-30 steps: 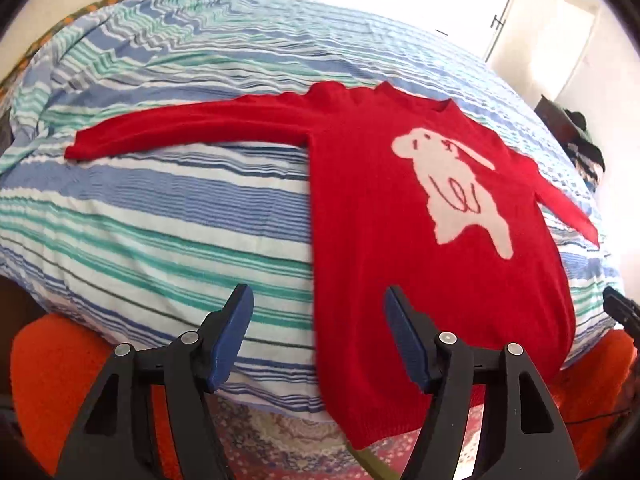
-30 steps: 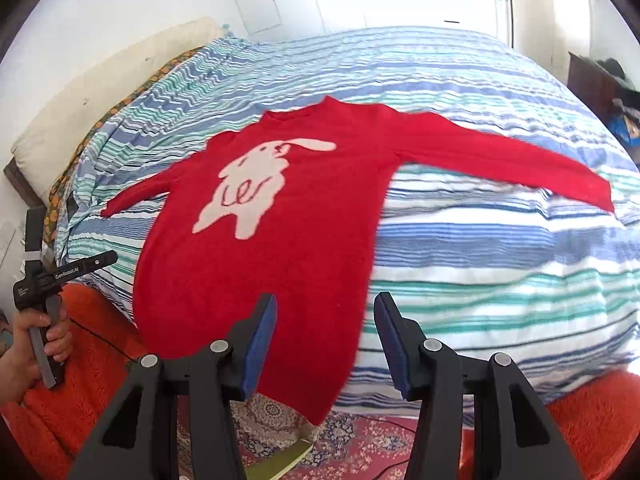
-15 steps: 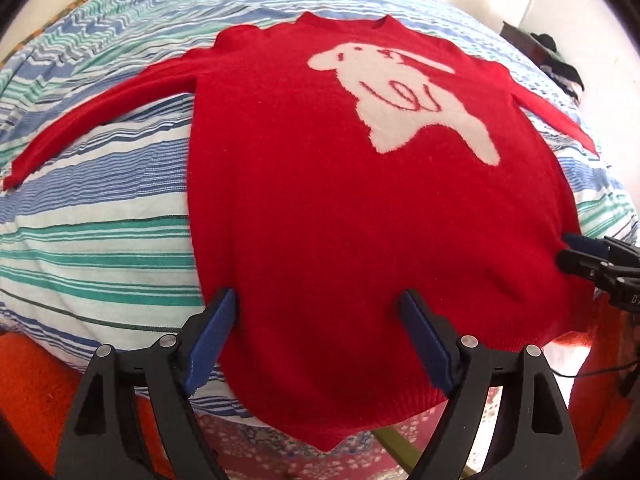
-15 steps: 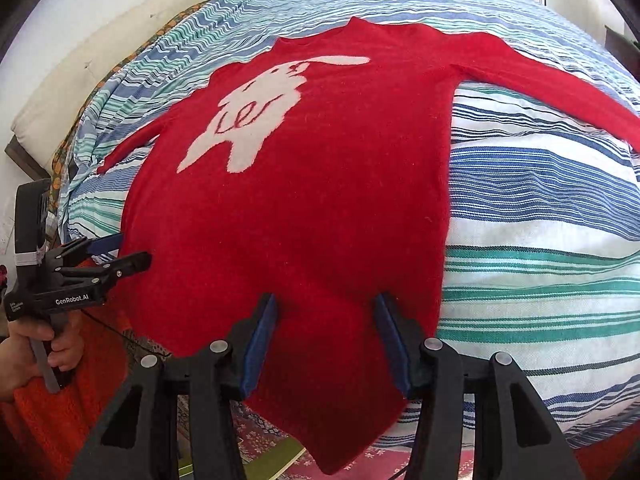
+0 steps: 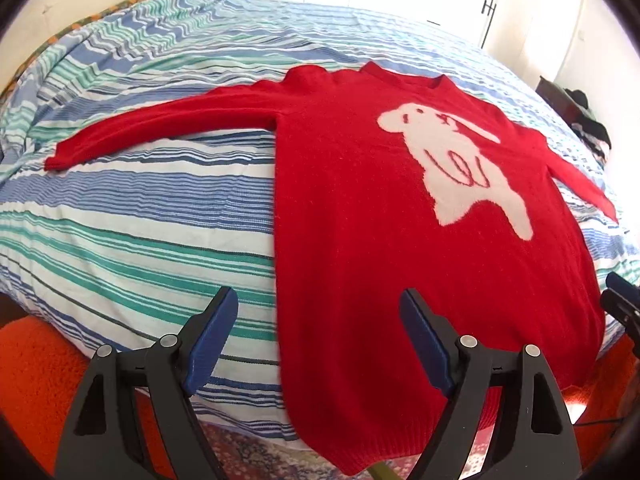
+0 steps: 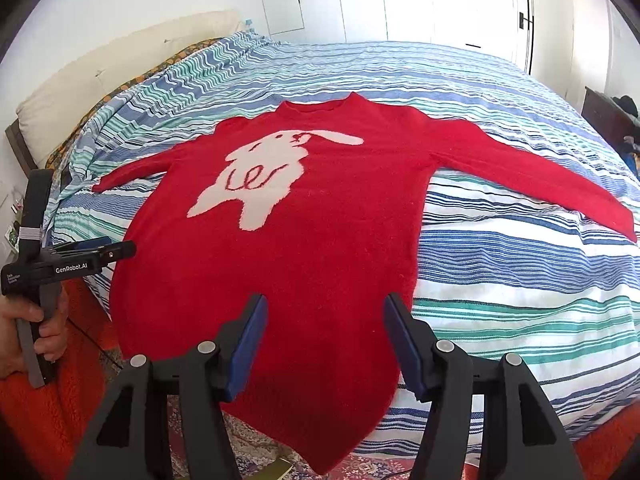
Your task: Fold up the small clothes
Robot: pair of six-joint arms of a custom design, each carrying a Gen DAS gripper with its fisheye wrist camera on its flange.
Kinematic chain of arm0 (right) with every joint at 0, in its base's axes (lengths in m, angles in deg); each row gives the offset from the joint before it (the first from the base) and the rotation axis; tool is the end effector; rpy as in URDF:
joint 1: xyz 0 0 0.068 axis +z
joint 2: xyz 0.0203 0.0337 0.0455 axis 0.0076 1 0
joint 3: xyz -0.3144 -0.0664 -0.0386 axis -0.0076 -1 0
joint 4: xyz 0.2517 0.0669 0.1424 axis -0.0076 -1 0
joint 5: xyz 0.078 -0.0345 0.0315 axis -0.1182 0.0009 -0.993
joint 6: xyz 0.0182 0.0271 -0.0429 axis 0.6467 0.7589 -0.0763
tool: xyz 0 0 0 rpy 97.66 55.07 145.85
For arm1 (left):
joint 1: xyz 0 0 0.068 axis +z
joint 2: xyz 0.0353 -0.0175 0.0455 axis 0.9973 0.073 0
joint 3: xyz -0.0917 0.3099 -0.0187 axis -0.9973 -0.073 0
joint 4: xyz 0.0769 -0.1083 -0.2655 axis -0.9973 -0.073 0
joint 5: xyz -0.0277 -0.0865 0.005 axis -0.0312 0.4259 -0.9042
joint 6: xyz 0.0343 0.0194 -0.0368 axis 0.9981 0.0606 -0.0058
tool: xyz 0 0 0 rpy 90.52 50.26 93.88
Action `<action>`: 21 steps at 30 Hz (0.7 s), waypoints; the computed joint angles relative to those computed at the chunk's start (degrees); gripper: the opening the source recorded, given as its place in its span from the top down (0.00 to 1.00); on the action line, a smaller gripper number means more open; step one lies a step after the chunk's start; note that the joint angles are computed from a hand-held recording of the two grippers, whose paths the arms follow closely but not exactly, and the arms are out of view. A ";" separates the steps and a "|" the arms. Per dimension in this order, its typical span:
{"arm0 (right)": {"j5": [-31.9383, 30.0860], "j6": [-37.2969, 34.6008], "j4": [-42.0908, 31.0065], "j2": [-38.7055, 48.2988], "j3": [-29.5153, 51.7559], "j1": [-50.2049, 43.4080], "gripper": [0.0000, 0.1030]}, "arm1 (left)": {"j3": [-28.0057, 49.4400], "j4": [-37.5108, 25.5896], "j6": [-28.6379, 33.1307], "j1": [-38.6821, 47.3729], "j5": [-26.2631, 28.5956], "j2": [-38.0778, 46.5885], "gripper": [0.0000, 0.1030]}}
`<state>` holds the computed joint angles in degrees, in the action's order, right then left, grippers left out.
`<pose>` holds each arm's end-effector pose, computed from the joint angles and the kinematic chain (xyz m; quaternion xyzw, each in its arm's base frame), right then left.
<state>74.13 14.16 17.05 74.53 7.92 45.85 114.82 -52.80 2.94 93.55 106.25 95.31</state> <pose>0.1428 0.1240 0.1431 0.0466 0.9365 0.0546 0.3432 0.2816 0.0277 0.1251 0.1201 0.9452 -0.0808 0.2925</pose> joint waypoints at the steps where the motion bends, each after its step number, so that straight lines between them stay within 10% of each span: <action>1: 0.02 0.18 -0.16 0.11 0.05 -0.25 0.42 | -0.26 0.63 -0.06 0.01 -0.24 -0.31 0.18; 21: 4.20 2.24 -3.07 -2.19 0.18 1.42 0.42 | 0.16 3.09 -3.31 2.27 -2.37 0.39 0.17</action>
<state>78.33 16.39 13.98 72.34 8.10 47.27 114.98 -49.71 -0.37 95.82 103.88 95.70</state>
